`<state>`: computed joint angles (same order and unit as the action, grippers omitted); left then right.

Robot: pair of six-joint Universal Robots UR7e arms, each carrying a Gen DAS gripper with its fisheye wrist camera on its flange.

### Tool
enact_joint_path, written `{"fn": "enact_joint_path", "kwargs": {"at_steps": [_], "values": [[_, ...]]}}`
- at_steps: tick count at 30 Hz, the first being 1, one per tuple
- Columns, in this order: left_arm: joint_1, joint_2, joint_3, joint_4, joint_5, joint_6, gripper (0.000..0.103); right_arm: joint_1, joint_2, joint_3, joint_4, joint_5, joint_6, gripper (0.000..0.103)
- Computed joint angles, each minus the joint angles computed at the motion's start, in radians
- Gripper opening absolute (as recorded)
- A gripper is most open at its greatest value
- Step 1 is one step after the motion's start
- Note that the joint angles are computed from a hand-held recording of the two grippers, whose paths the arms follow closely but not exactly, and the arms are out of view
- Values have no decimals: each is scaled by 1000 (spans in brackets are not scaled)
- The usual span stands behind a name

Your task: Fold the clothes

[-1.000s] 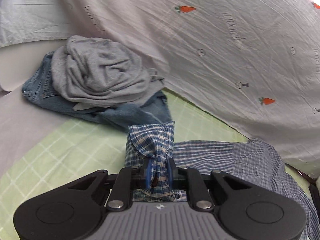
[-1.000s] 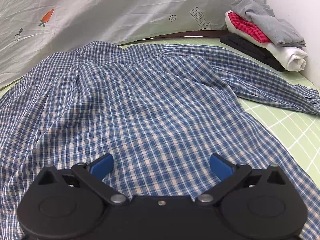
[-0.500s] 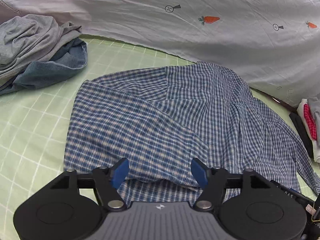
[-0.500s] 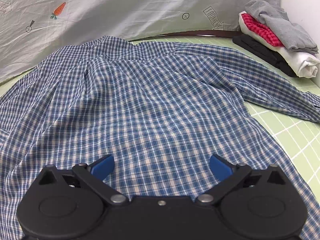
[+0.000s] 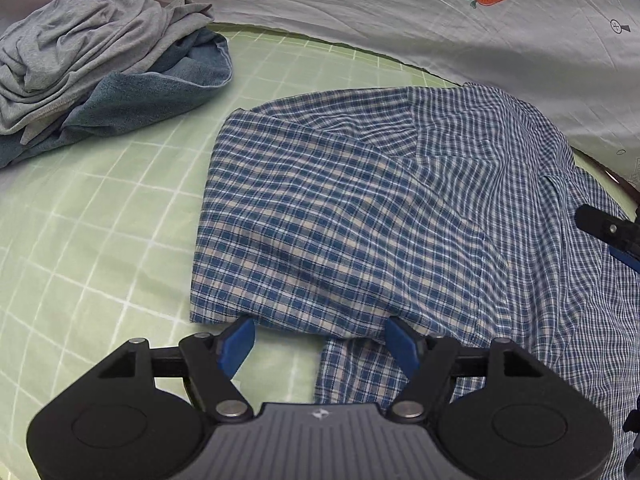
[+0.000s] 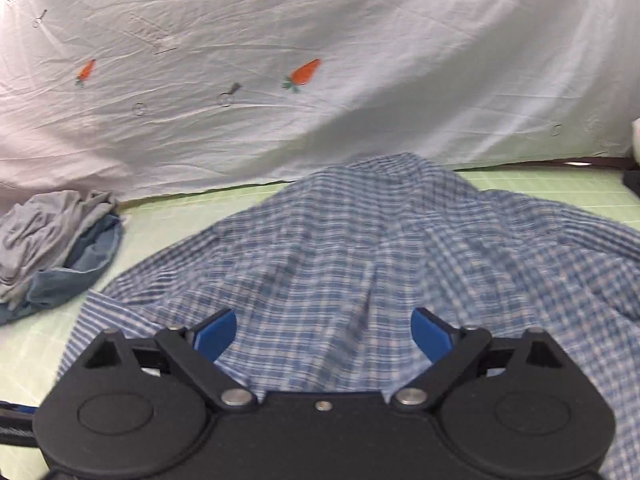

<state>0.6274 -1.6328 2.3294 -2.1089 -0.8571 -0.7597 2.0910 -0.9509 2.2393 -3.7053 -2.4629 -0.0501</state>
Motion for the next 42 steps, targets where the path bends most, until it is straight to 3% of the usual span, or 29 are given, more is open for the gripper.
{"fn": "enact_joint_path", "kwargs": {"at_steps": [3, 5, 7, 9, 12, 14, 18, 19, 20, 22, 23, 24, 28, 34, 39, 42], "values": [[23, 14, -6, -6, -4, 4, 73, -26, 1, -28, 130, 120, 108, 72], [32, 20, -6, -11, -4, 11, 75, -46, -7, -35, 219, 169, 213, 54], [32, 24, -3, -20, 0, 29, 78, -48, -2, -32, 259, 174, 285, 54], [33, 30, -1, -33, 3, 45, 82, -48, -1, -25, 282, 173, 300, 55], [34, 48, -5, -40, 15, 67, 86, -37, 3, -19, 322, 158, 289, 57], [36, 63, -8, -47, 28, 89, 86, -27, 19, -25, 343, 124, 277, 65], [31, 70, -2, -53, 45, 111, 87, -20, 47, -39, 334, 112, 205, 67], [30, 68, 1, -56, 48, 115, 87, -18, 54, -44, 333, 110, 183, 65], [28, 64, 5, -59, 49, 120, 87, -20, 59, -46, 323, 122, 159, 47], [29, 51, 9, -65, 37, 120, 87, -20, 67, -49, 314, 142, 131, 31], [27, 39, 12, -66, 30, 116, 87, -24, 64, -45, 310, 161, 119, 14], [24, 23, 16, -67, 24, 108, 87, -30, 59, -38, 297, 187, 108, 9], [-35, -47, 38, -33, 48, 75, 87, -19, 51, -19, 217, 186, 92, 7], [-134, -87, 52, 9, 37, 41, 87, 25, 1, 21, 68, 111, 90, 7], [-207, -31, 73, -7, -25, -14, 87, 30, -104, 83, -8, 77, 83, 7], [-241, 34, 72, -4, -50, -113, 87, 21, -195, 129, 38, 67, 92, 7]]}}
